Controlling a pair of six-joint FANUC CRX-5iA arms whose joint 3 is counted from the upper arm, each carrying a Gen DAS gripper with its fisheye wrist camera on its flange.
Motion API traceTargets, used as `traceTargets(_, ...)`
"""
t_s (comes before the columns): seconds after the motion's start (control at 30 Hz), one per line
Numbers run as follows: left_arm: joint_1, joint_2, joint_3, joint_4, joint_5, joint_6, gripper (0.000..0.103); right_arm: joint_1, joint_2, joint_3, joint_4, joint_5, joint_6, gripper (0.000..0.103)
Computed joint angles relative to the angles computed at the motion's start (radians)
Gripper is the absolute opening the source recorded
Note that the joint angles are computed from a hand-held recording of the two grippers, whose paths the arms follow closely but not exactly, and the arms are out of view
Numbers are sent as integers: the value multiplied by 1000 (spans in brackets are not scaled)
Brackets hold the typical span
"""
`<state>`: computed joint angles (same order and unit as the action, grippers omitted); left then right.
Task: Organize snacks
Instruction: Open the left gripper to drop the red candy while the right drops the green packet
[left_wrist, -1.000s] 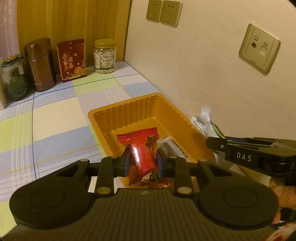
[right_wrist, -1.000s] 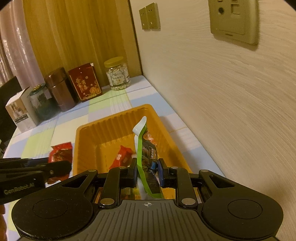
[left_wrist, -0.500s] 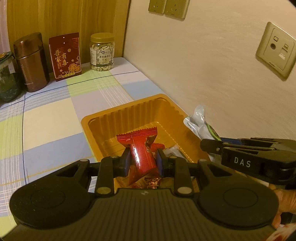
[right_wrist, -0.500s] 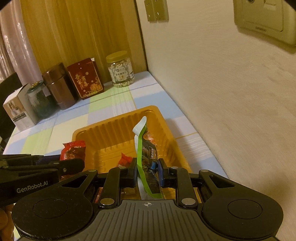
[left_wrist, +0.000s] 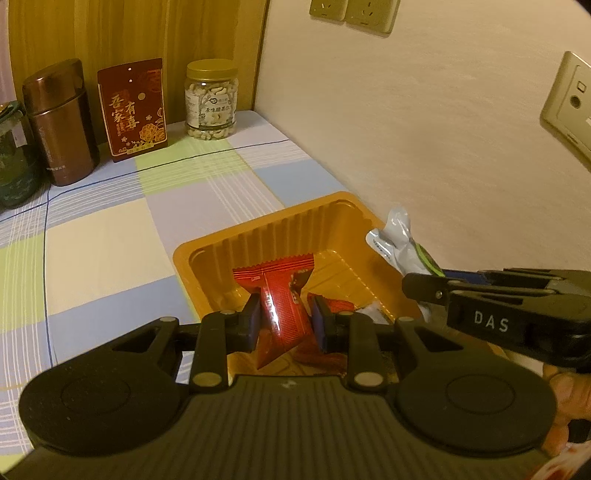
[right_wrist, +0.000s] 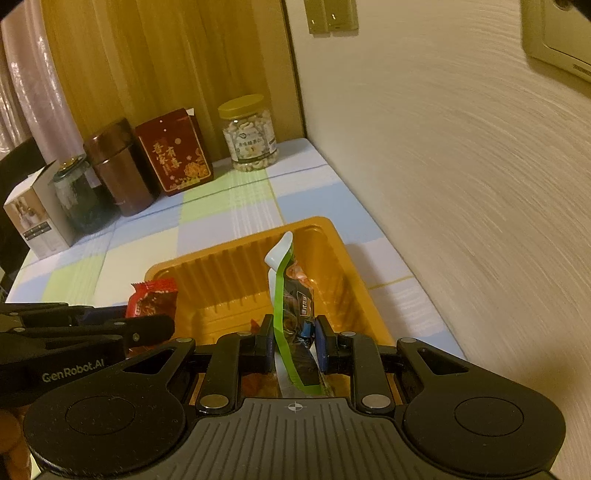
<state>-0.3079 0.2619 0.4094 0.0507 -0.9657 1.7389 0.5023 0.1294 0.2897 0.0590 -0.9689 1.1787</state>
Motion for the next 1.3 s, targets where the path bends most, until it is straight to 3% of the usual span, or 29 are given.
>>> traceTargets(0.53,-4,60,62,-14,-24,-23,27,-20,63,63,-34,-16,8,22)
traceTargets(0.63,-4,56,55,-11,-16,-23,43,-19,66,69,-37,-16,11,22)
traceTargets(1.3,3,18,34,-30,-23,-19,43,-15,94,126,-57,-65,22,22)
